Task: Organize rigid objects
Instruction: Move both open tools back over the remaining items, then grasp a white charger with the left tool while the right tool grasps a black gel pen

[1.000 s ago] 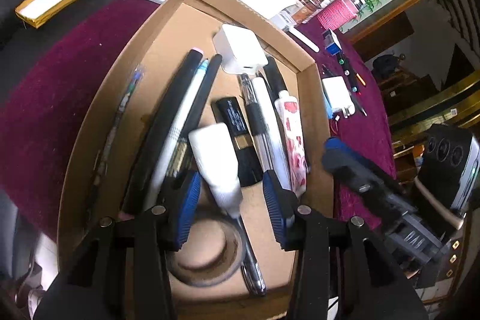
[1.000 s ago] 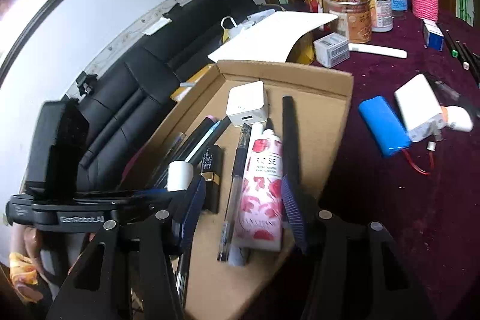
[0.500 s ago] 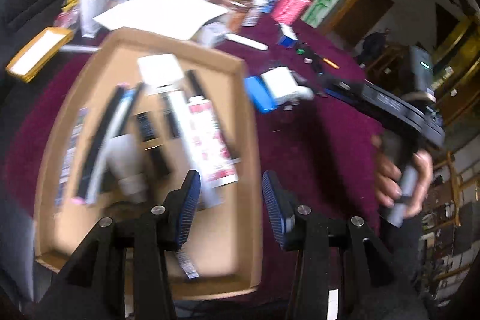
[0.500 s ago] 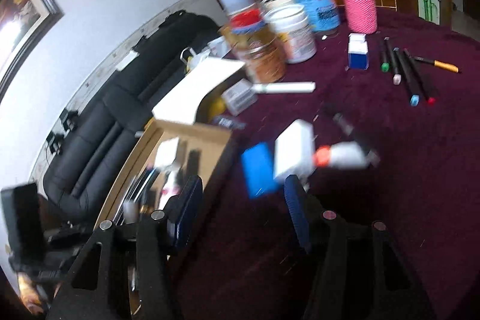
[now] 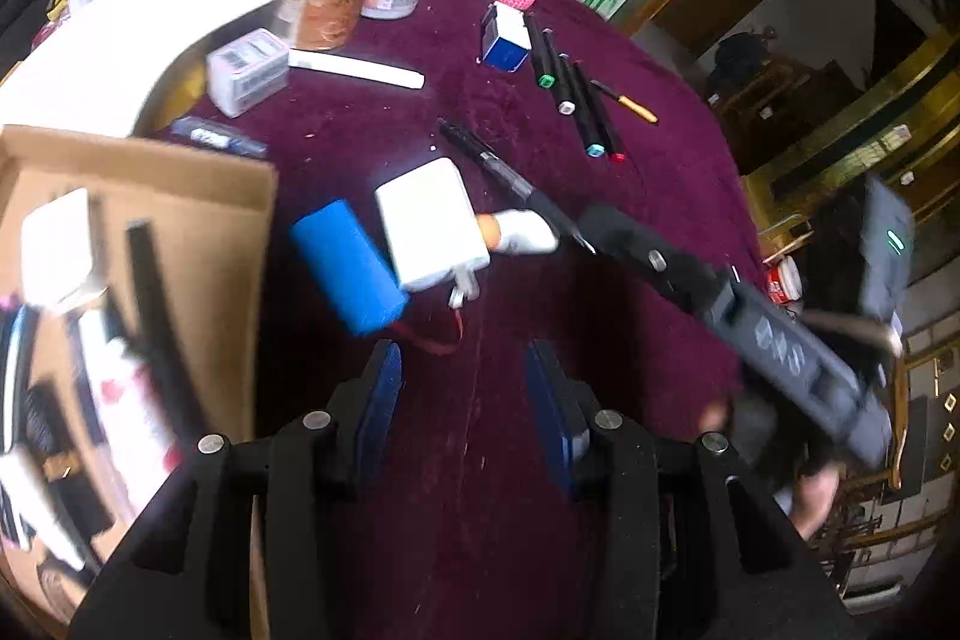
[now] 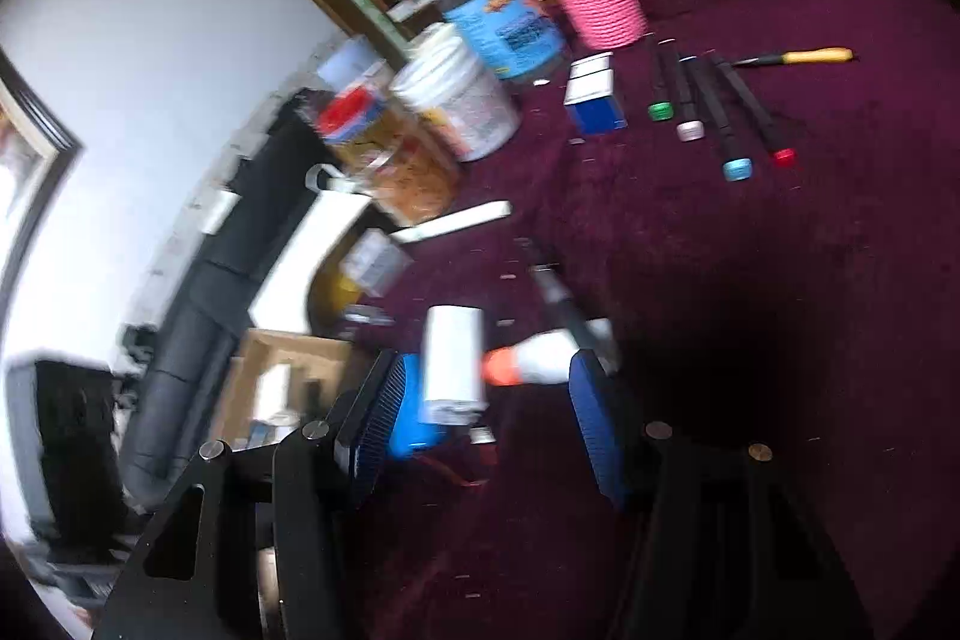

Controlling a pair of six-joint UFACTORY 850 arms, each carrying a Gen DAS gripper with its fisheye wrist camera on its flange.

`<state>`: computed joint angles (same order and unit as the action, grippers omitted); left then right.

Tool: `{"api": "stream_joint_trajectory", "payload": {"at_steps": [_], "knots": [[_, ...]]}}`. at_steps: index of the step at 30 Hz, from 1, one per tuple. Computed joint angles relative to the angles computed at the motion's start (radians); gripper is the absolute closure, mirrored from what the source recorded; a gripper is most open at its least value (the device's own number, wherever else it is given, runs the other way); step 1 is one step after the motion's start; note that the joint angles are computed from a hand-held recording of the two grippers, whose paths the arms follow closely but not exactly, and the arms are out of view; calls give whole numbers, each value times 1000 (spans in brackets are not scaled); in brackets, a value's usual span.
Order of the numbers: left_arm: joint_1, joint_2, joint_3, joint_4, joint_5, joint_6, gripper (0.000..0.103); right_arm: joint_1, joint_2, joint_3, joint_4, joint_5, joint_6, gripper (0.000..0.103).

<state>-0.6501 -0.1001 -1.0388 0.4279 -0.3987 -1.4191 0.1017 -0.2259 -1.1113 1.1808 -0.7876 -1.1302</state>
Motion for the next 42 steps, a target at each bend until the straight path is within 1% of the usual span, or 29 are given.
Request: {"api": "stream_joint_trajectory", "payload": {"at_steps": [1, 4, 5, 7, 9, 10, 11, 13, 14, 15, 16, 18, 19, 20, 23, 24, 26, 29, 31, 34, 36, 37, 40, 42], "knots": [[6, -11, -7, 2, 12, 2, 62, -2, 3, 2, -1, 17, 6, 51], [38, -56, -42, -23, 31, 40, 62, -18, -8, -4, 9, -5, 21, 51], [55, -67, -44, -46, 56, 52, 62, -22, -9, -5, 15, -2, 27, 51], [81, -89, -54, -103, 80, 94, 62, -29, -11, -5, 21, -3, 31, 51], [96, -115, -74, -113, 69, 112, 62, -30, -9, -5, 23, -1, 30, 51], [102, -126, -82, -102, 54, 94, 62, -31, -6, -3, 22, 2, 28, 51], [106, -126, -77, -96, 58, 79, 62, -29, -4, -1, 20, 8, 27, 51], [114, -138, -82, -112, 61, 97, 54, -30, -4, -1, 23, 6, 24, 51], [120, -153, -89, -163, 60, 153, 51, -29, -6, -3, 22, 4, 26, 51], [128, -160, -88, -221, 69, 213, 51, -28, -9, -5, 19, 3, 31, 51], [130, -163, -84, -243, 86, 233, 51, -30, -11, -6, 19, 2, 33, 51], [126, -170, -96, -221, 72, 207, 51, -30, -15, -8, 15, 4, 40, 51], [121, -174, -102, -194, 52, 185, 54, -30, -16, -9, 12, 3, 42, 51], [118, -169, -95, -177, 52, 166, 55, -30, -16, -8, 14, 3, 40, 51], [117, -144, -70, -233, 67, 188, 56, -33, -20, -11, 17, -12, 38, 51], [112, -132, -59, -229, 75, 177, 56, -35, -23, -12, 19, -20, 38, 51], [85, -91, -29, -166, 85, 109, 56, -38, -31, -15, 22, -37, 39, 51], [16, -16, 31, -6, 97, -43, 56, -40, -43, -22, 20, -67, 39, 51], [-26, 16, 63, 56, 94, -119, 56, -36, -48, -24, 15, -78, 32, 51], [-81, 79, 139, 101, 125, -205, 56, -22, -33, -12, 9, -59, 12, 51], [-121, 110, 172, 181, 113, -298, 56, -16, -22, -7, 16, -57, -20, 51], [-145, 125, 184, 207, 89, -322, 56, -8, -15, -6, 16, -44, -37, 51], [-181, 159, 210, 288, 66, -408, 56, 52, -32, -64, -131, 18, 55, 51], [-184, 179, 228, 296, 97, -410, 56, 110, -55, -117, -271, 104, 136, 51]]}}
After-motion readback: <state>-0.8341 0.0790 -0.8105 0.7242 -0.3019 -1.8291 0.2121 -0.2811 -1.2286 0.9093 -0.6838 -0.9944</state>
